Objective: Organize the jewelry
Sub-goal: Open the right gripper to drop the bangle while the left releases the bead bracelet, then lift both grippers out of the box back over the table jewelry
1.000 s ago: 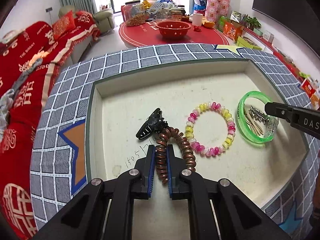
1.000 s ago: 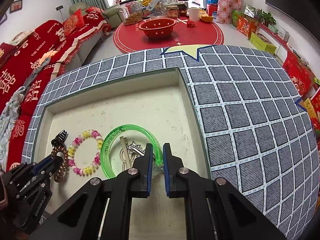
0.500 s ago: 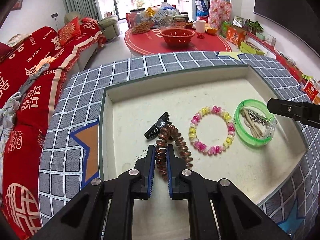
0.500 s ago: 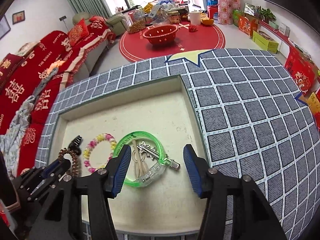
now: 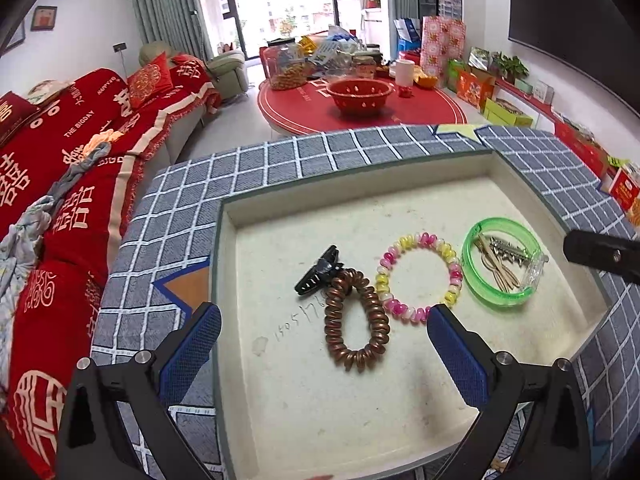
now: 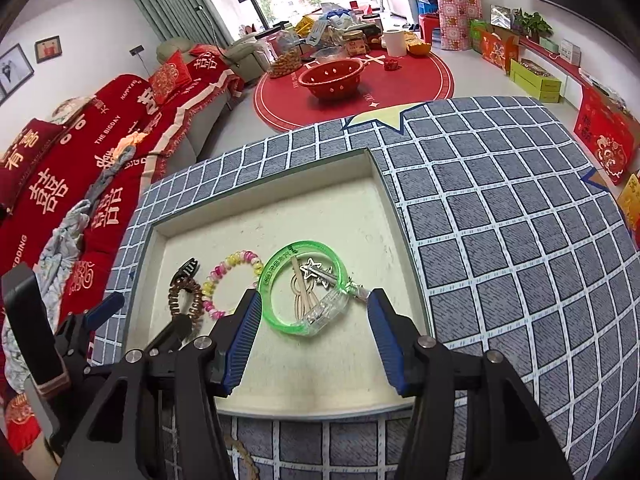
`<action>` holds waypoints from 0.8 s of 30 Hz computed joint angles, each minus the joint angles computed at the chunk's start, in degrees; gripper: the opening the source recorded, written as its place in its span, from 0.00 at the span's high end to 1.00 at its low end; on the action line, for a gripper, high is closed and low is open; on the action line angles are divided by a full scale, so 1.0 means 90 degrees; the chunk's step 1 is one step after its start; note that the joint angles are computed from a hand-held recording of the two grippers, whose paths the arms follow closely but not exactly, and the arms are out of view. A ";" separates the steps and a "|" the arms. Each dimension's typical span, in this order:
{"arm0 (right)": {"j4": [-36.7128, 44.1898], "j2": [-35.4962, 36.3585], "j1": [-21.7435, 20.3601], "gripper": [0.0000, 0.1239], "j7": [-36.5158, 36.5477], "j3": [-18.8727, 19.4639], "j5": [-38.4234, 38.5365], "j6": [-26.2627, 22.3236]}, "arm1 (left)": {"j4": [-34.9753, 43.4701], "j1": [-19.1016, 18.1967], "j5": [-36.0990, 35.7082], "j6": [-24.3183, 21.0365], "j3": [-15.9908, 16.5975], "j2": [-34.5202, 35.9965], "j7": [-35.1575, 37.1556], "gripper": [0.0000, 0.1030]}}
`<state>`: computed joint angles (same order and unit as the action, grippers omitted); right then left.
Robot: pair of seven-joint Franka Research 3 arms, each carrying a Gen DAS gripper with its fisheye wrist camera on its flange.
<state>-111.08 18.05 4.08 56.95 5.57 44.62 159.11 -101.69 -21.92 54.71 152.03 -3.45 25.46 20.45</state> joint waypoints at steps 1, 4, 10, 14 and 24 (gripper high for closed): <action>-0.0071 -0.0066 -0.0034 0.50 -0.0082 0.0035 0.0084 0.0004 | -0.0095 -0.0037 0.0111 0.0045 0.0055 -0.0094 -0.0167 0.00; -0.0282 -0.0299 -0.0152 0.39 -0.0477 0.0134 0.0525 -0.0013 | -0.0420 -0.0091 0.0547 0.0150 0.0136 -0.0419 -0.0701 0.00; -0.0806 -0.0922 -0.0117 0.31 -0.1375 0.0102 0.1632 0.0058 | -0.1286 0.0257 0.0880 0.0783 -0.0110 -0.1176 -0.1246 0.00; -0.1204 -0.1334 0.0068 0.17 -0.2036 -0.0035 0.2363 0.0251 | -0.2004 0.0402 0.1276 0.1103 -0.0255 -0.1779 -0.1773 0.00; -0.2295 -0.2293 0.0505 0.17 -0.2190 -0.0502 0.2261 0.0175 | -0.3038 0.0672 0.1620 0.0629 -0.0846 -0.2575 -0.2462 0.00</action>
